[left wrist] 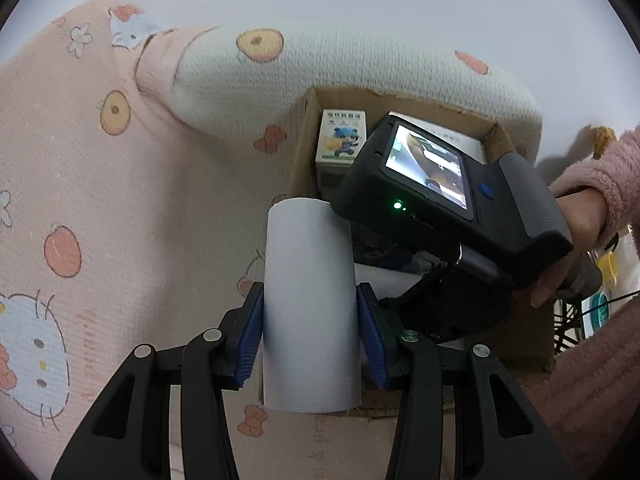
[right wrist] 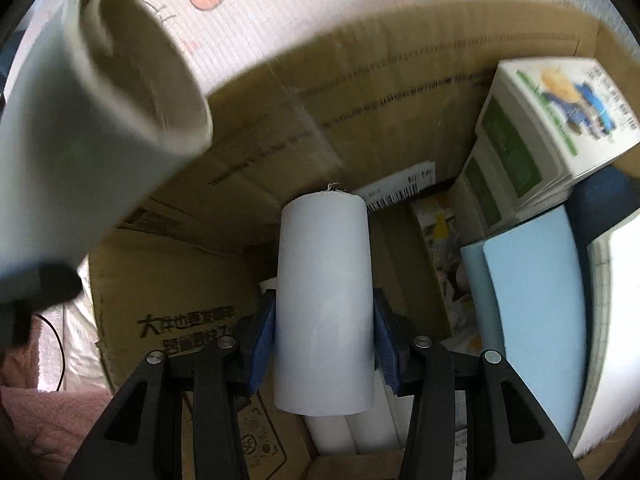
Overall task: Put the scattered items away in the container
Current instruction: 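Carry the tube in the right tool into the cardboard box while the left tool carries its tube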
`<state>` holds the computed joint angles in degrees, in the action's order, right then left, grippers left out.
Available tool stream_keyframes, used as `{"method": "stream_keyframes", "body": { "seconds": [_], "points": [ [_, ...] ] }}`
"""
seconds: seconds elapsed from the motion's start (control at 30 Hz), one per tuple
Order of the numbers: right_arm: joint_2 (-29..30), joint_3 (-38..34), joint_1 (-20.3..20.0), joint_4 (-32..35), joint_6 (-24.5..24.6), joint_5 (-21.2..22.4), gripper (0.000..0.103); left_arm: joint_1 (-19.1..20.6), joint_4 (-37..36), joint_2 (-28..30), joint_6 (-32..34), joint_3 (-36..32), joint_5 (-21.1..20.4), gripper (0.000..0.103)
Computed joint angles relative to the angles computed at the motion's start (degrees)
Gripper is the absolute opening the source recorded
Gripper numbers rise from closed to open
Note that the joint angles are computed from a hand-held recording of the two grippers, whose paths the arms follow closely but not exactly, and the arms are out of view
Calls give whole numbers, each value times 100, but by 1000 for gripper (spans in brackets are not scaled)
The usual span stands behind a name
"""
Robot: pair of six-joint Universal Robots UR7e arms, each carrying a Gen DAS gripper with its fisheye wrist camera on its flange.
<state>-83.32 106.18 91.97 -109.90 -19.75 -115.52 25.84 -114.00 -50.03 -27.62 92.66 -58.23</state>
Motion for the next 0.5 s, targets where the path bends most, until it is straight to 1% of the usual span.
{"method": "stream_keyframes", "body": {
  "seconds": [0.07,0.17,0.23,0.37,0.43,0.5],
  "points": [
    [46,-17,-31,68,-19,-3,43,59,232,93,-86,-136,-61,49],
    [175,-83,-71,299,-6,-71,43,118,362,159,-147,-198,-30,49],
    [199,-83,-105,328,-123,26,43,143,518,170,-241,-251,-79,49],
    [154,10,-69,225,-439,-101,43,124,741,106,-546,-298,-140,49],
    [109,52,-89,238,-404,-91,43,95,819,64,-628,-313,-118,49],
    [101,25,-114,515,-206,-151,43,27,900,13,-681,-294,55,49]
  ]
}}
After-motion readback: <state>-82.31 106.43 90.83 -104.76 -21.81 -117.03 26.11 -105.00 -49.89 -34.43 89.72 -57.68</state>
